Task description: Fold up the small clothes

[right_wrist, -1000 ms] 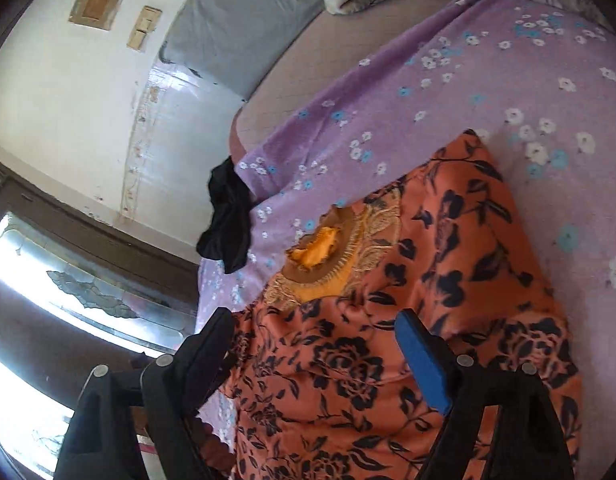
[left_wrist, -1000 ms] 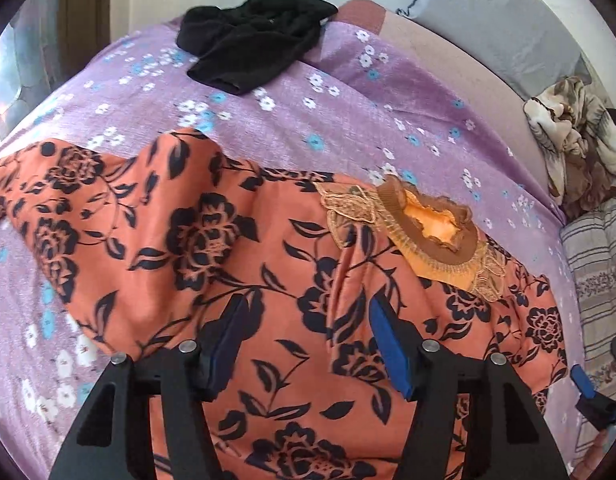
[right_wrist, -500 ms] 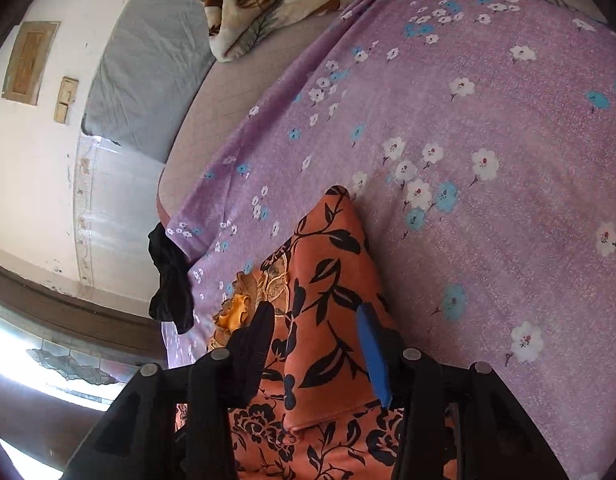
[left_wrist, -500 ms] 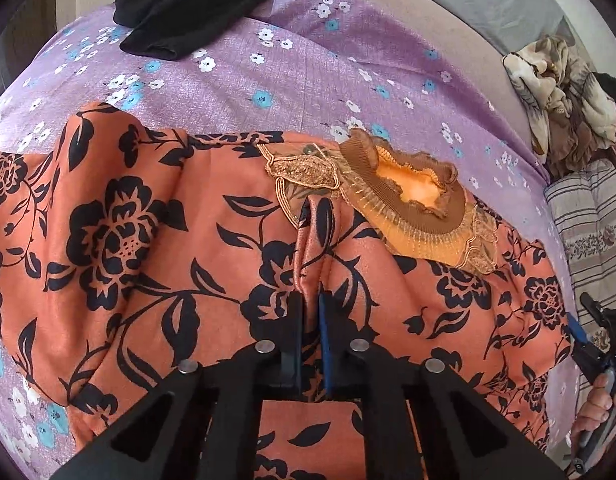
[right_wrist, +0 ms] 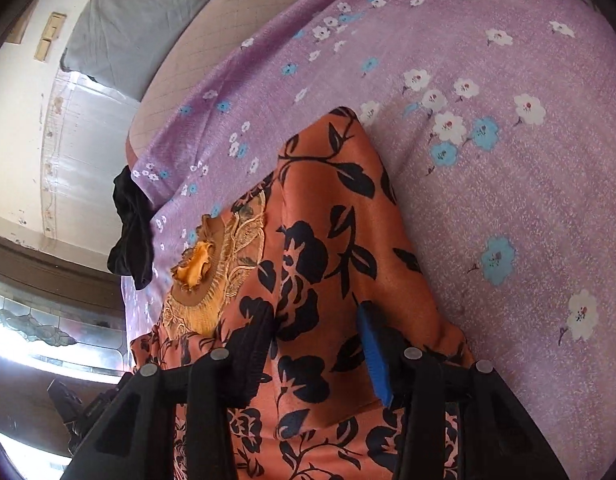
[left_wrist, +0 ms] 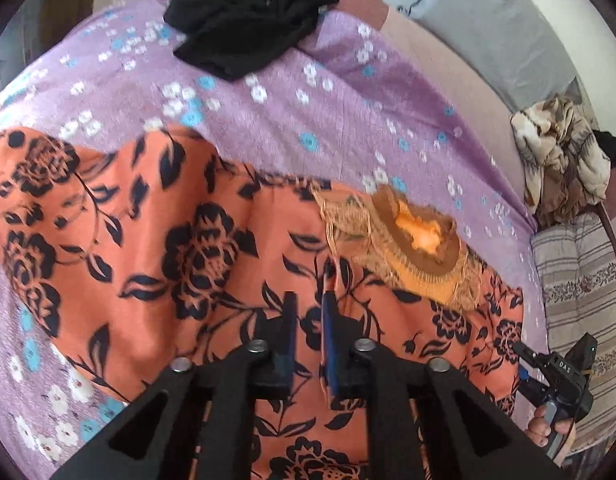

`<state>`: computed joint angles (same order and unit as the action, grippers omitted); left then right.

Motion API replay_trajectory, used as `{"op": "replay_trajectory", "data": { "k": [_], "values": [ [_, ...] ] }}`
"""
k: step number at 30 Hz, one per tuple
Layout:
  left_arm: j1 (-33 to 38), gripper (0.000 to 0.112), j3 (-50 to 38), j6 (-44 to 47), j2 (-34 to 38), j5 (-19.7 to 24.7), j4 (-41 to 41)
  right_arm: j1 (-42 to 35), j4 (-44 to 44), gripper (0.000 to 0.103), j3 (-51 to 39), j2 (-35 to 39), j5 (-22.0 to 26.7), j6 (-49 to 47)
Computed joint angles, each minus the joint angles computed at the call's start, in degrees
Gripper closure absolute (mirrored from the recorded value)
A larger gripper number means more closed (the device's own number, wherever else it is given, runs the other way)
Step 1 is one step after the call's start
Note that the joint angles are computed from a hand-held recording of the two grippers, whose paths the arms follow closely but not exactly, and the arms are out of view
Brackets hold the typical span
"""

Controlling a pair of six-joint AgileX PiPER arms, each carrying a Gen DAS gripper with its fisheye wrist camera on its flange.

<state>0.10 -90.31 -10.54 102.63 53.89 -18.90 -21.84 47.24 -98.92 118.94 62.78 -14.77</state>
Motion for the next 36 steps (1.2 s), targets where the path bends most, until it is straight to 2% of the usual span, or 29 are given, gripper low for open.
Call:
{"op": "replay_trajectory", "data": {
  "k": [1, 2, 3, 7, 8, 10, 11, 12, 17, 21, 23, 25, 28, 31, 34, 35, 36],
  "values": [
    [-0.4, 0.069, -1.0, 0.1, 1.4, 1.5, -0.5, 0.1, -0.3, 0.056, -0.1, 0.0, -0.2, 0.1],
    [-1.2, 0.055, -0.8, -0.2, 1.8, 1.4, -0.5, 0.3, -0.5, 0.056, -0.1, 0.0, -0.3, 0.2],
    [-2.1, 0.050, -0.7, -0.7, 2.1, 1.0, 0.2, 0.3, -0.6, 0.056, -0.1, 0.0, -0.4, 0.3],
    [-4.0, 0.047, -2.1, 0.6, 4.1, 2.1, -0.4, 0.7, -1.0, 0.055, -0.7, 0.3, -0.1, 0.6],
    [-4.4, 0.048, -1.0, 0.5, 3.7, 1.1, -0.3, 0.7, -1.0, 0.055, -0.7, 0.3, -0.1, 0.5],
    [-5.7, 0.065, -0.1, -0.1, 3.2, -0.5, 1.8, 0.7, -1.3, 0.055, -0.8, 0.3, 0.0, 0.4],
    [-6.2, 0.093, -0.7, -0.2, 3.5, 0.2, 2.9, 0.8, -1.5, 0.055, -0.8, 0.3, 0.0, 0.5],
    [-6.7, 0.106, -1.1, -1.0, 3.7, 0.6, 4.5, 0.8, -1.6, 0.055, -0.9, 0.3, 0.0, 0.5],
    [-6.6, 0.107, 0.1, -1.0, 1.1, -1.3, 5.0, 0.1, -0.2, 0.055, 0.0, -0.4, -0.6, -0.1],
    [-3.7, 0.107, 1.7, 1.7, -3.7, -3.8, 2.7, -0.9, 3.1, 0.054, 3.1, -3.8, -4.6, -3.8],
    [-3.6, 0.107, 2.2, -0.4, -4.7, -4.0, 6.6, -1.3, 7.0, 0.054, 5.0, -5.3, -5.7, -7.7],
    [-3.7, 0.106, 1.6, -3.1, -3.9, -2.4, 10.7, -0.9, 8.9, 0.055, 5.1, -5.6, -5.0, -10.4],
    [-2.5, 0.106, -0.8, -2.9, -0.6, 1.4, 9.5, 1.1, 6.7, 0.055, 3.3, -4.1, -2.8, -10.0],
    [-4.7, 0.102, -3.9, -7.0, 2.9, 6.1, 16.3, 4.9, -4.3, 0.054, -2.6, 1.0, 1.9, -2.8],
    [-3.0, 0.102, -3.2, -8.8, 1.5, 4.9, 16.4, 6.7, -7.5, 0.058, -0.9, -1.4, -1.5, -4.1],
    [-1.7, 0.098, -2.0, -9.8, 0.0, 3.3, 16.2, 6.9, -7.2, 0.056, -0.4, -2.0, -1.9, -5.5],
    [-0.4, 0.087, -0.8, -11.2, -1.6, 1.6, 16.6, 6.9, -6.3, 0.056, 0.3, -2.6, -2.3, -6.9]
  ]
}}
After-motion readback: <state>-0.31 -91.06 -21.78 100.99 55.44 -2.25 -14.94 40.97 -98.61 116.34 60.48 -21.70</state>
